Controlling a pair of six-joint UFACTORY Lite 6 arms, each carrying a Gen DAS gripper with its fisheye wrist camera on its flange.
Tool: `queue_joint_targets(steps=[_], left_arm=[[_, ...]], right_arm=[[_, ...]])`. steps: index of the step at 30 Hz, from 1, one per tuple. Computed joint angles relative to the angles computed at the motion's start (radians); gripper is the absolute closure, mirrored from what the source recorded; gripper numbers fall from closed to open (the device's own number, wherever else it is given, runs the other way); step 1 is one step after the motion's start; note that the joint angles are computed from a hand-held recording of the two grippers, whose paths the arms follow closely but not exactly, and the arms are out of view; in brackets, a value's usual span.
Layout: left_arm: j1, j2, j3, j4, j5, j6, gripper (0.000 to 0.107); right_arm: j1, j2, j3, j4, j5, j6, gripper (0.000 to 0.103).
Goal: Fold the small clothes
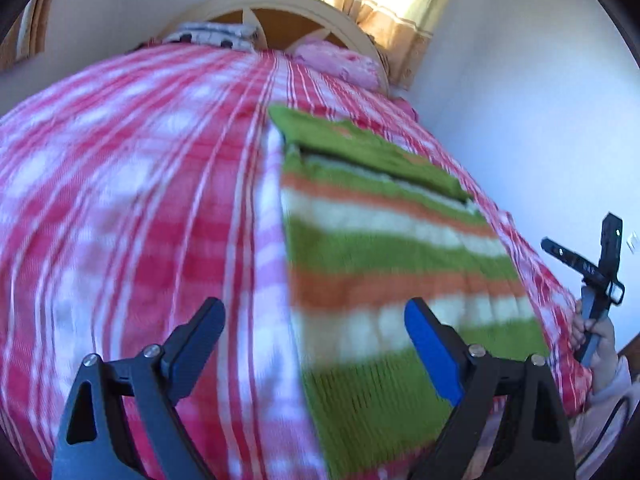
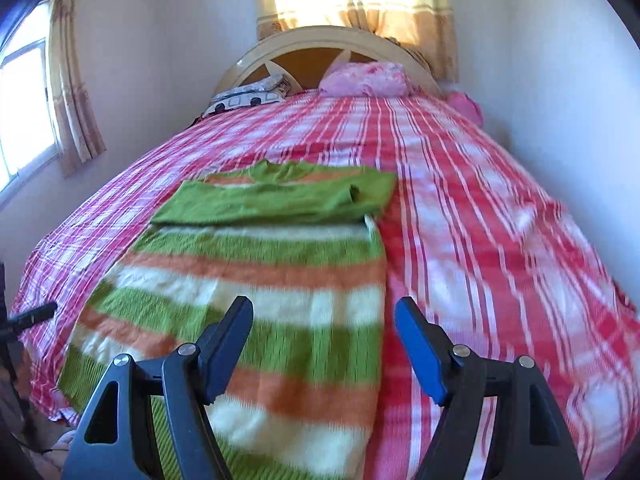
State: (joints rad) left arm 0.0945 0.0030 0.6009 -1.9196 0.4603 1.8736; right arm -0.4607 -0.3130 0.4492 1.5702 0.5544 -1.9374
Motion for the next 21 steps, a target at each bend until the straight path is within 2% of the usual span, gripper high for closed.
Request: queue_joint_targets(steps=[5,7,9,11,13,16,17,21], left_arm=[[-0.030,-0.063,-0.125,0.078,0.011,-0.056,0.017],[-0.050,-0.054,-0.136,0.095,0.013,-0.069,0.026],[-0.082,-0.046,-0.143,0.070,0.001,-0.058,0.030],[-0.121,-0.047,-0.152,-0.013,-0.027,0.000,0.030],[-0.135,-0.040,-0.145,-0.014,-0.014,-0.014,0.031],[-0.139,-0.033,-0.140,0.043,0.028,-0.077,0.044],[-0.158,-0.040,-0.144,0.022,0.013,-0.060,0.046],[-0.151,-0.053,-0.166,-0.001,0.014,-0.027,0.048]], right_arm=[[-0.064,-0.075,-0.089,-0.116,0.042,0.039,0.029],[-0.108,-0.106,-0.117,-0.160,0.064,0.039,0.029],[-0.163,-0.123,-0.143,-0.202,0.087,0.041,0.030],[-0.204,-0.118,-0.157,-0.238,0.101,0.046,0.035],[-0.245,-0.110,-0.174,-0.278,0.107,0.037,0.036],[-0.295,-0.127,-0.215,-0.323,0.079,0.017,0.036],[-0.321,-0.124,-0.221,-0.337,0.080,0.012,0.036],[-0.472,-0.038,-0.219,-0.380,0.166,-0.034,0.036]])
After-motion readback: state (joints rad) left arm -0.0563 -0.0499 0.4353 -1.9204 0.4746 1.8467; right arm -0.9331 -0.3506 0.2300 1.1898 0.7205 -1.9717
